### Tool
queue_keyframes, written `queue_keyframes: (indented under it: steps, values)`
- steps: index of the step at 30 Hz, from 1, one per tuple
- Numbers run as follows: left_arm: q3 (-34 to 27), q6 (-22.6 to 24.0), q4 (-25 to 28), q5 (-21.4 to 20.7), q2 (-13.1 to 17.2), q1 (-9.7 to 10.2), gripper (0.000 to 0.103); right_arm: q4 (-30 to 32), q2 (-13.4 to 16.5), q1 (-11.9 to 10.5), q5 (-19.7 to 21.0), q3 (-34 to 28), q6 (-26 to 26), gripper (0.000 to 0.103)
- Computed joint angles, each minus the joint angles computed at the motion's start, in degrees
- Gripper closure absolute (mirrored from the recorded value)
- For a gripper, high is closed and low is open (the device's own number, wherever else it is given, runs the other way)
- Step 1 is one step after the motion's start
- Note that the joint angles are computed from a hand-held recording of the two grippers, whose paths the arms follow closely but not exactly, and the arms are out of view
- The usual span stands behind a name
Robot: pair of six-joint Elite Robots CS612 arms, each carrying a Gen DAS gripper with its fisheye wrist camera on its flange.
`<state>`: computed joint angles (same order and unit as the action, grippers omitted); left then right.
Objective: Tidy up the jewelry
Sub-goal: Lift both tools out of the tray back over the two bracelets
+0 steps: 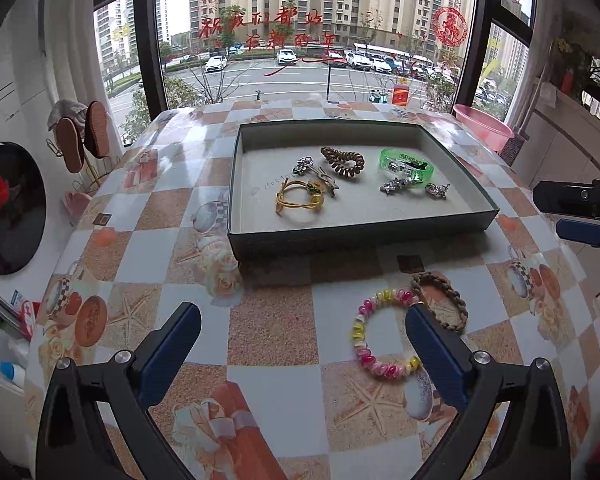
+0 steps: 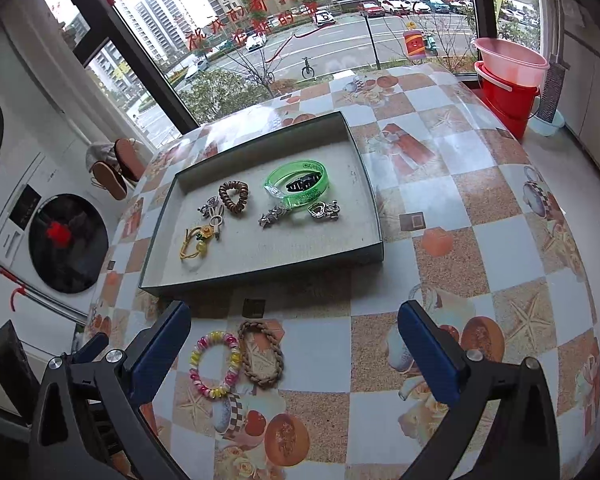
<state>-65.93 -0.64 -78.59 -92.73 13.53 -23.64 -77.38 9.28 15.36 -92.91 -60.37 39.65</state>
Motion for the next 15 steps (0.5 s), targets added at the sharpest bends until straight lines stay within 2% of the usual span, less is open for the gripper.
queue_keyframes:
  steps: [7, 15]
  values:
    - [-1.7, -1.06, 3.61, 1.38, 0.97, 0.26, 0.0, 5.01, 0.98, 0.6, -0.39, -1.76, -0.06, 0.0]
    - [-0.95, -0.98, 5.96, 1.92, 1.03, 0.07, 0.0, 9.92, 0.4, 1.52, -2.25, 0.47, -3.09, 0.0]
